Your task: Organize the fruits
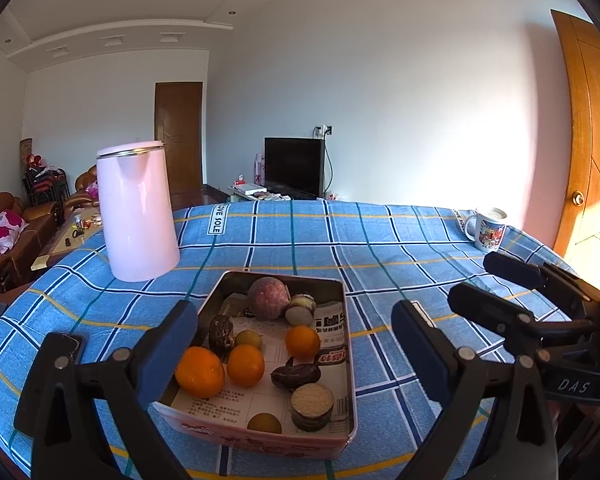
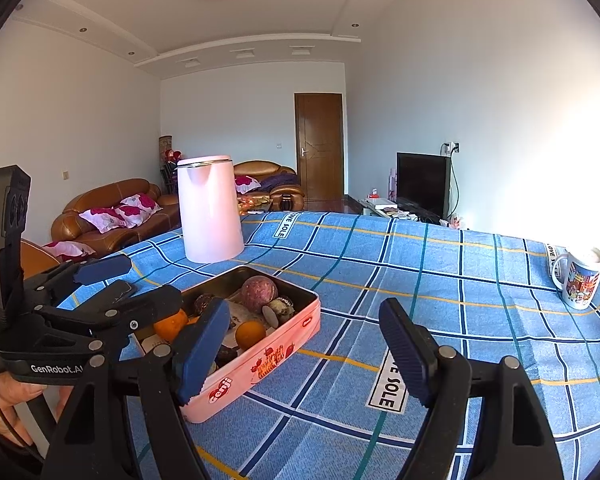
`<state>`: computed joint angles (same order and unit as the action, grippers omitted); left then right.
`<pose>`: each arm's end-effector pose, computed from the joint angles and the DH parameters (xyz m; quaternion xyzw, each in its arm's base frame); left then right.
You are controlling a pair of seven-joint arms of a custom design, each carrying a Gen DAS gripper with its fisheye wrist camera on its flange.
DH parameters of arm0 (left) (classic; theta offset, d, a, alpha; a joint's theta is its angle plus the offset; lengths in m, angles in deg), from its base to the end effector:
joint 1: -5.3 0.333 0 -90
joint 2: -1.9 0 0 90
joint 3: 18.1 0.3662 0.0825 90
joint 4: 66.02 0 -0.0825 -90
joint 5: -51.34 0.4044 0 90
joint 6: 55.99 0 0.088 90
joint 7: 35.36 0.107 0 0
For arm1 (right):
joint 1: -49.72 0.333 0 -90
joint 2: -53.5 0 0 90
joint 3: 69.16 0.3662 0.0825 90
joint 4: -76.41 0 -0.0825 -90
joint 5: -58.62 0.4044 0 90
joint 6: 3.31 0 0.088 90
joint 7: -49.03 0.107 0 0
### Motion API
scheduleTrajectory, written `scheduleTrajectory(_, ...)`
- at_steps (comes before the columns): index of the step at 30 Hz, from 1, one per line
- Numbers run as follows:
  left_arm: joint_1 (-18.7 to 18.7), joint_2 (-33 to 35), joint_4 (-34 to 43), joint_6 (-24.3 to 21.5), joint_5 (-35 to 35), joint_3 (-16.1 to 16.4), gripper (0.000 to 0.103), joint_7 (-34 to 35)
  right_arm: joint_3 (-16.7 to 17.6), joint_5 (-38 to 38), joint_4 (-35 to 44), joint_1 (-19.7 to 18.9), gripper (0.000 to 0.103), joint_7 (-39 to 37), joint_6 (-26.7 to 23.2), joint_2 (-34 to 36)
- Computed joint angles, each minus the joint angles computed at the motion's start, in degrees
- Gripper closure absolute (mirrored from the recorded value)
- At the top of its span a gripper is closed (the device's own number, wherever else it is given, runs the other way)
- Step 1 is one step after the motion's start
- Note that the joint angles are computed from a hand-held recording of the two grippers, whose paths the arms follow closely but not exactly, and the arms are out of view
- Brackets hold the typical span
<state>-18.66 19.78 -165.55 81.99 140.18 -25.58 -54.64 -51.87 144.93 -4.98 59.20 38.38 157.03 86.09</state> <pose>0.6147 -0.3563 0.4808 -0.6661 0.4957 -0.3537 0.4306 0.7465 0.2597 0.4650 -0.7541 0.3071 -0.1900 0.5485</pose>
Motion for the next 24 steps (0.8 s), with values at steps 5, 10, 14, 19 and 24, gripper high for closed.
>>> scheduleTrajectory(5, -0.45, 0.33, 0.5, -0.95, -0.35, -0.04, 0.0, 0.82, 0.05, 0.46, -0.14, -0.33, 0.024, -0.06, -0.31, -0.06)
scheduleTrajectory(10, -0.75, 0.37, 0.65, -1.22, 0.19, 0.01, 0.0, 0.77, -0.1, 1.27, -0.27, -0.53, 0.024, -0.52, -0.15, -0.26)
scheduleTrajectory(14, -0.81, 0.48, 1.0, -1.1, -0.16, -0.1, 0.0, 1.04, -0.38, 1.9, -0.28, -0.72, 0.024, -0.45, -0.32, -0.38)
scheduleTrajectory(19, -0.79, 0.67, 1.32, -0.29, -0.72, 0.02, 0.0, 1.0, -0.83, 2.2, -0.37, -0.73, 0.024, -0.06, -0.47, -0.48)
scheduleTrajectory(24, -1.02, 0.98, 1.66, -0.08, -0.41, 0.17, 0.0, 1.55, -1.0, 0.98, -0.32, -0.6, 0.024, 0.98, -0.46, -0.17)
